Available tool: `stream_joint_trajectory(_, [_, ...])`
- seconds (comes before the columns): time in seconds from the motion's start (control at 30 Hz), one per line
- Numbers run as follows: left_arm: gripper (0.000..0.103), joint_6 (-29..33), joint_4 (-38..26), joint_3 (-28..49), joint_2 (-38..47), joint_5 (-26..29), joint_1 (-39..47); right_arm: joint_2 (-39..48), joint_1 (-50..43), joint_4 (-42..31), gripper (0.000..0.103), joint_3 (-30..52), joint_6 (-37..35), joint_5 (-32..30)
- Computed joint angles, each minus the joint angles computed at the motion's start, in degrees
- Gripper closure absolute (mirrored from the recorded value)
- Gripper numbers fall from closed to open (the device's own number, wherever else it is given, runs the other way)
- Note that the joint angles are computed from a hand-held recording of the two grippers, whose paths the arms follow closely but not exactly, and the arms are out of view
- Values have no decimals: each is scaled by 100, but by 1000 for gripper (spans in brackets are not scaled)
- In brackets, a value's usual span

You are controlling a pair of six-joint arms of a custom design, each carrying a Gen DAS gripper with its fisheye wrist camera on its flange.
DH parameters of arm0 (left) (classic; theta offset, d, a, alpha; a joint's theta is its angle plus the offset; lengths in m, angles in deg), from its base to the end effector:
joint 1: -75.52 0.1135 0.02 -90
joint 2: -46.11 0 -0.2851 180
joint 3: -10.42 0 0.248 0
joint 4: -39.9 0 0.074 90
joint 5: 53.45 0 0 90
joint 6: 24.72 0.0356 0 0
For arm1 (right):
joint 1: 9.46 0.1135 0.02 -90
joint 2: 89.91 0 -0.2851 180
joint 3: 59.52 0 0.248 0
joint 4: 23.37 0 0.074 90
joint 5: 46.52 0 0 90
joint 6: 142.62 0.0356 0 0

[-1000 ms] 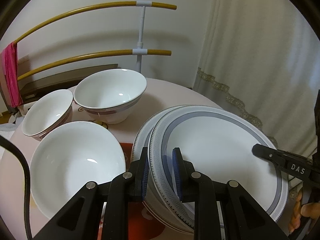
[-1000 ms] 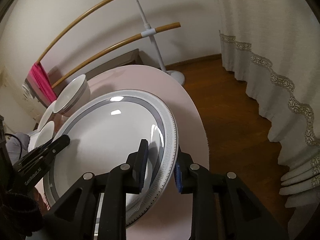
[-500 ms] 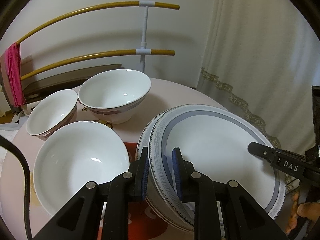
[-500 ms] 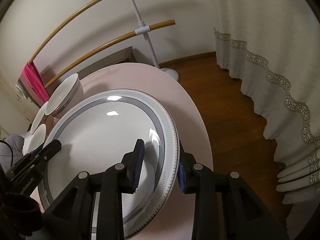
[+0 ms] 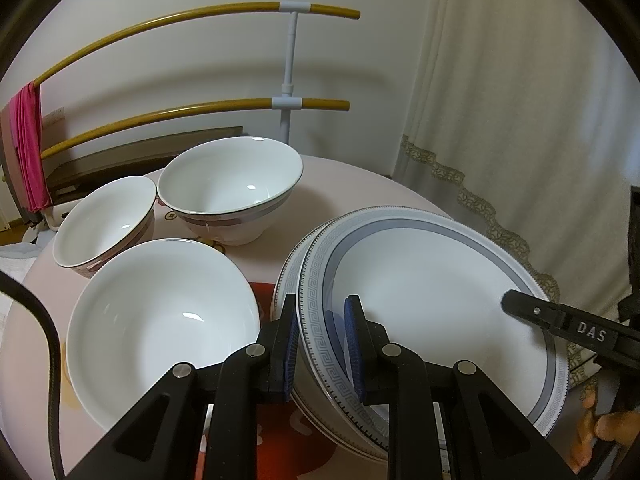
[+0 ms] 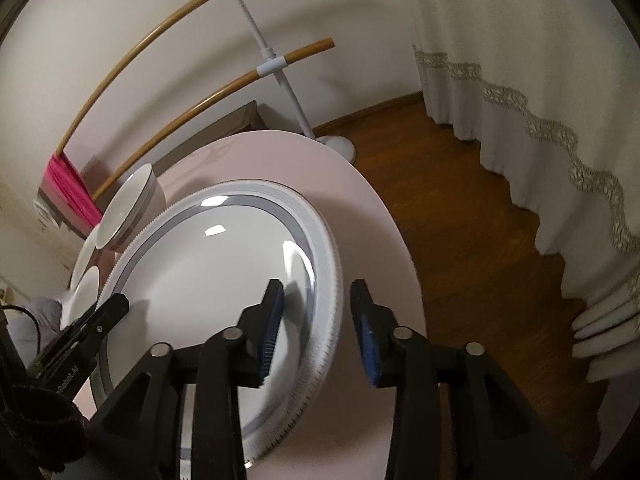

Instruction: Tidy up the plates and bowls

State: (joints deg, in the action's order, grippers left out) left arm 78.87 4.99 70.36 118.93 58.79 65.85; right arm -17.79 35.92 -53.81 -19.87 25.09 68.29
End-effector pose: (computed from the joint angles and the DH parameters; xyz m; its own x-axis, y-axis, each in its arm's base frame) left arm 0.2436 -0.0552 0.2514 -0.6143 0.3253 -0.7189 0.5663 0.8162 -0.1146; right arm 0.1442 0.1248 0.1570 -0.6332 0.6210 -0.4619 0.5021 0.7838 0.3654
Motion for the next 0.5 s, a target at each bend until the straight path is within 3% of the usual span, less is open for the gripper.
stream_joint_trajectory(0.23, [85, 20, -2, 1, -1, 8, 16, -306, 168, 394, 62, -376, 478, 9])
stream_joint_trajectory(0.4, [85, 14, 8, -21, -12, 24, 13, -558, -201, 1227, 64, -870, 289, -436])
stream_joint_trajectory(0.5, [85, -6, 21, -26, -5, 11, -4, -506, -229, 1375, 64, -892, 297, -485])
